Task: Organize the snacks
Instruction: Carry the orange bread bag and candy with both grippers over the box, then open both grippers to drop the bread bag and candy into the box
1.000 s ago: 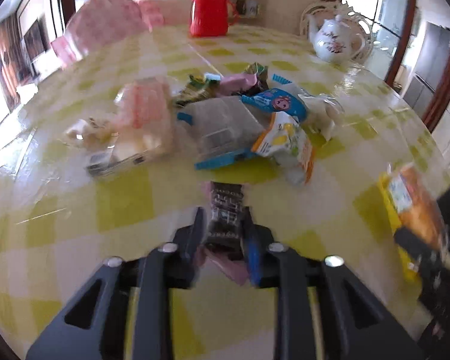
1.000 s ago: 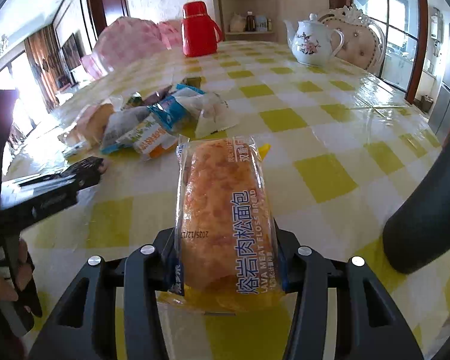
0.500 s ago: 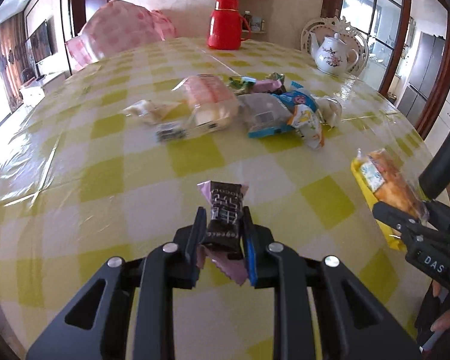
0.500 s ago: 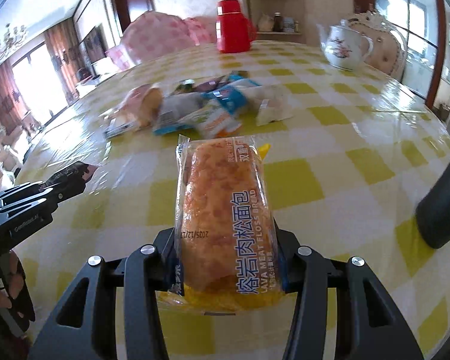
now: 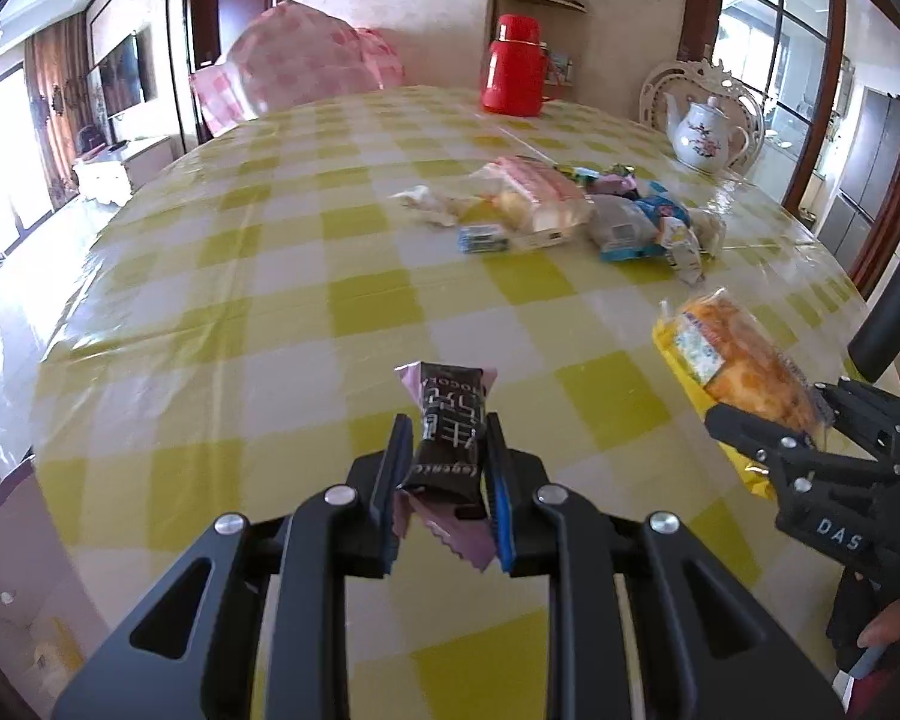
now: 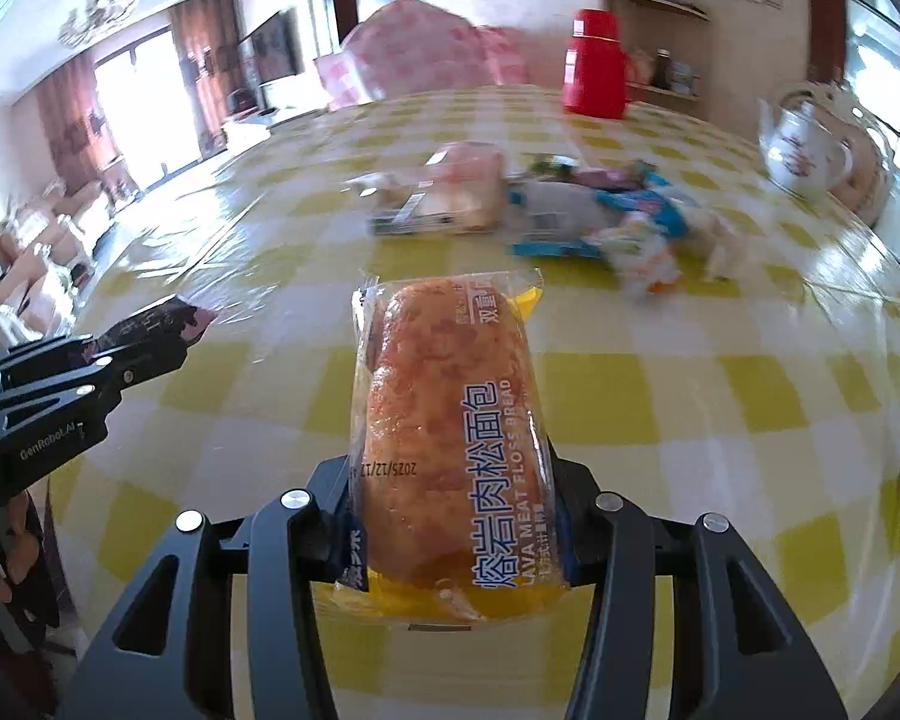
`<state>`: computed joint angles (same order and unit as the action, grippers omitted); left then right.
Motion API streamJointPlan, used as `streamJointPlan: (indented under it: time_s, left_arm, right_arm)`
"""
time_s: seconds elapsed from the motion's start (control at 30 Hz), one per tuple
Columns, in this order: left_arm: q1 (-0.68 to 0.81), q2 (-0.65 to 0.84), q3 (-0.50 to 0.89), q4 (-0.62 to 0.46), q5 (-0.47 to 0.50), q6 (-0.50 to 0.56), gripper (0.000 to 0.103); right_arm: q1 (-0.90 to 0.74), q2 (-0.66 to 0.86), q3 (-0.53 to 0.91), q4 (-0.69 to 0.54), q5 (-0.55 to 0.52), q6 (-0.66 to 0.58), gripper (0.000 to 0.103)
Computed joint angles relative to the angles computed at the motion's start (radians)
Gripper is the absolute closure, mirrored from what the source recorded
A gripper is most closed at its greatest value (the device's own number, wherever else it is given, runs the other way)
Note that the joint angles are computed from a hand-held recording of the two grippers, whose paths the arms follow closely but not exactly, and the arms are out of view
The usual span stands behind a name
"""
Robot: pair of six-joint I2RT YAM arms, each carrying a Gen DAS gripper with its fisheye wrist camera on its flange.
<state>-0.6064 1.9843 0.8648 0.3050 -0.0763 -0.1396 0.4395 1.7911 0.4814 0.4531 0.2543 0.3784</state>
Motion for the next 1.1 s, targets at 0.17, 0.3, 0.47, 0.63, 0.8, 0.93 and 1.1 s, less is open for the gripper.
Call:
streamJointPlan:
  time_s: [0.17,0.3,0.47,0.63,0.8,0.93,1.1]
  left_arm:
    - [0.075,-0.057,-0.094,0.03,0.02,0.036,0.079]
    - [0.131,-0.103,-0.161,0.049,0.029,0.071,0.079]
    - [0.207,-0.15,-0.231,0.07,0.052,0.109,0.079]
    - [0.292,-0.169,-0.286,0.091,0.076,0.151,0.079]
    - [0.387,-0.201,-0.335,0.101,0.104,0.188,0.079]
    - [0.484,-0.23,-0.368,0.099,0.131,0.227,0.079]
    - [0.652,-0.245,-0.381,0.061,0.172,0.312,0.079]
  right_arm:
    - [0.108,0.055,0.089,-0.054,0.026,0.013,0.055]
    - [0.185,0.103,0.172,-0.1,0.044,0.017,0.055]
    - [0.258,0.168,0.274,-0.15,0.052,0.013,0.055]
    - [0.329,0.217,0.369,-0.204,0.058,0.003,0.055]
    - [0.394,0.252,0.46,-0.256,0.056,-0.013,0.055]
    - [0.461,0.299,0.567,-0.31,0.055,-0.031,0.055]
    - [0.543,0.354,0.697,-0.374,0.047,-0.071,0.055]
